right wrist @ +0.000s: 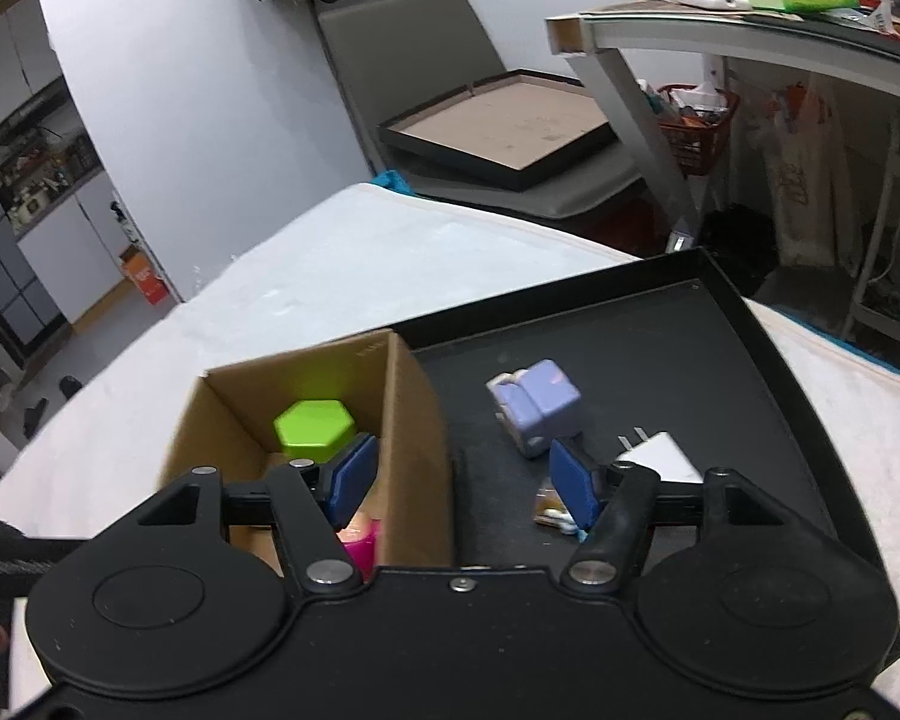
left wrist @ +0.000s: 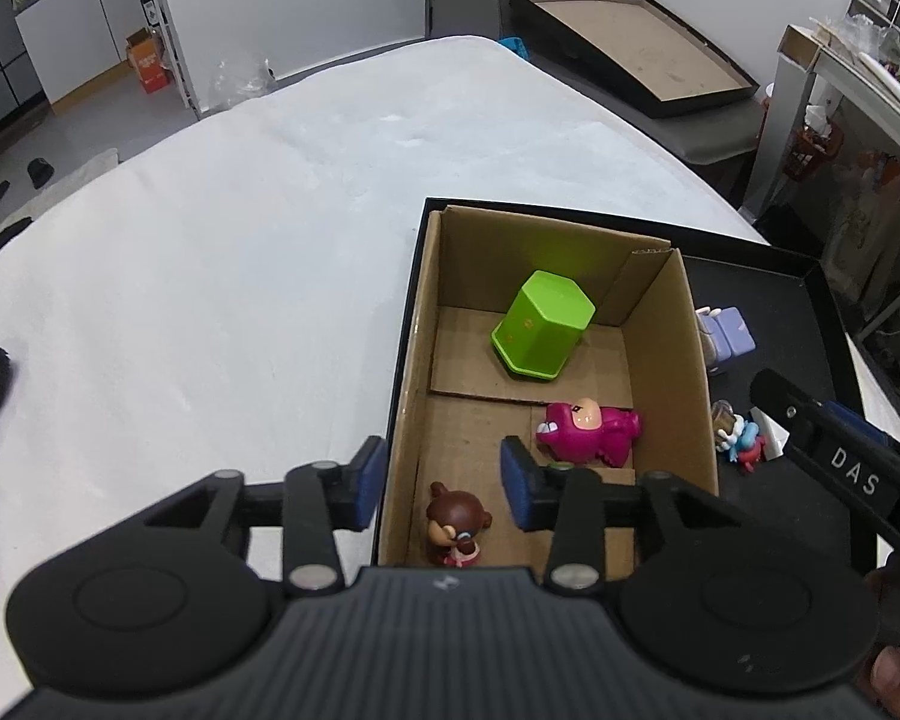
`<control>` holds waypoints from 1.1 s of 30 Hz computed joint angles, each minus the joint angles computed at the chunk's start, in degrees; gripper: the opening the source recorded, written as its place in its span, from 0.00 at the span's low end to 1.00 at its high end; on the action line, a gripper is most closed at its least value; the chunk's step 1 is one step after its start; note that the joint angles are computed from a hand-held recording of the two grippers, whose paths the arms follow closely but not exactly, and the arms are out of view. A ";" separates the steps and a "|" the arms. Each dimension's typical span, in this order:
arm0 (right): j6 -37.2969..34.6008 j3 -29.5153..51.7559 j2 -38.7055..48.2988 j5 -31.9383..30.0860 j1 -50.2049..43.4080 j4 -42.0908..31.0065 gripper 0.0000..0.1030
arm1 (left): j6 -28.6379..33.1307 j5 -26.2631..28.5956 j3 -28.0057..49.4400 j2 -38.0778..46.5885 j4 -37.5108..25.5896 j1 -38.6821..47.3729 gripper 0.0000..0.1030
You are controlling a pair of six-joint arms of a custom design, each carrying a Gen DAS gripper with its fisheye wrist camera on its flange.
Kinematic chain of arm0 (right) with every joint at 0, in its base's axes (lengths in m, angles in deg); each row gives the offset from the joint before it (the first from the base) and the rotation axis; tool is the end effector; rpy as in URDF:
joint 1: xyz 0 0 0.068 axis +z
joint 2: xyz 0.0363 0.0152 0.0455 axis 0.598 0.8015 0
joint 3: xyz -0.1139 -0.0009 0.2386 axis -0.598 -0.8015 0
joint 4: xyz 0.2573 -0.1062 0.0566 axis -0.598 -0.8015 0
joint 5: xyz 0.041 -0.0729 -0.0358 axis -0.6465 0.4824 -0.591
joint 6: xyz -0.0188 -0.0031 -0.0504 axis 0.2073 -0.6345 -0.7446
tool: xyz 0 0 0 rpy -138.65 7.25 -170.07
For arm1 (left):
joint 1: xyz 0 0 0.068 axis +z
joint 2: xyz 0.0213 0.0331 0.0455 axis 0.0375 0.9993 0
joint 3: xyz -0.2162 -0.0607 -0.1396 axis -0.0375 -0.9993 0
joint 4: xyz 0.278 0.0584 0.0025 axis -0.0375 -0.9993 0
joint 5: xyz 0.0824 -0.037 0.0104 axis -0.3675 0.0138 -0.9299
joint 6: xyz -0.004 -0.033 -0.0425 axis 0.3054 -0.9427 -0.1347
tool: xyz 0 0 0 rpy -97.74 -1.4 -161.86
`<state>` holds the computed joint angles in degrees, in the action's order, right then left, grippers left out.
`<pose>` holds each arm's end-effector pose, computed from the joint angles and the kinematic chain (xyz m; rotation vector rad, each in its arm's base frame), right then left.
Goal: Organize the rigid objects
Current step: 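Move the right gripper back over the tray to the white plug charger, then close the right gripper on the white plug charger and lift it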
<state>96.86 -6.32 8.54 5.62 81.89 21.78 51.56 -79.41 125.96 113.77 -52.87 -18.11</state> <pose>0.2328 0.2100 0.2716 0.2314 2.2682 0.2366 0.2819 -0.0968 0.3295 -0.0478 2.6239 0.0139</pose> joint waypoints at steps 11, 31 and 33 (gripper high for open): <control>-0.12 -5.09 0.38 -1.06 -6.68 0.19 0.65 | -2.99 -5.07 4.89 6.16 -2.36 -4.55 0.69; -9.15 -6.02 8.54 -4.31 -13.59 4.86 0.69 | -0.31 -11.17 23.52 25.42 -8.02 -6.73 0.80; -9.15 -5.24 9.54 -5.16 -14.27 3.96 0.67 | -0.70 -11.28 24.59 26.58 -8.53 -6.52 0.80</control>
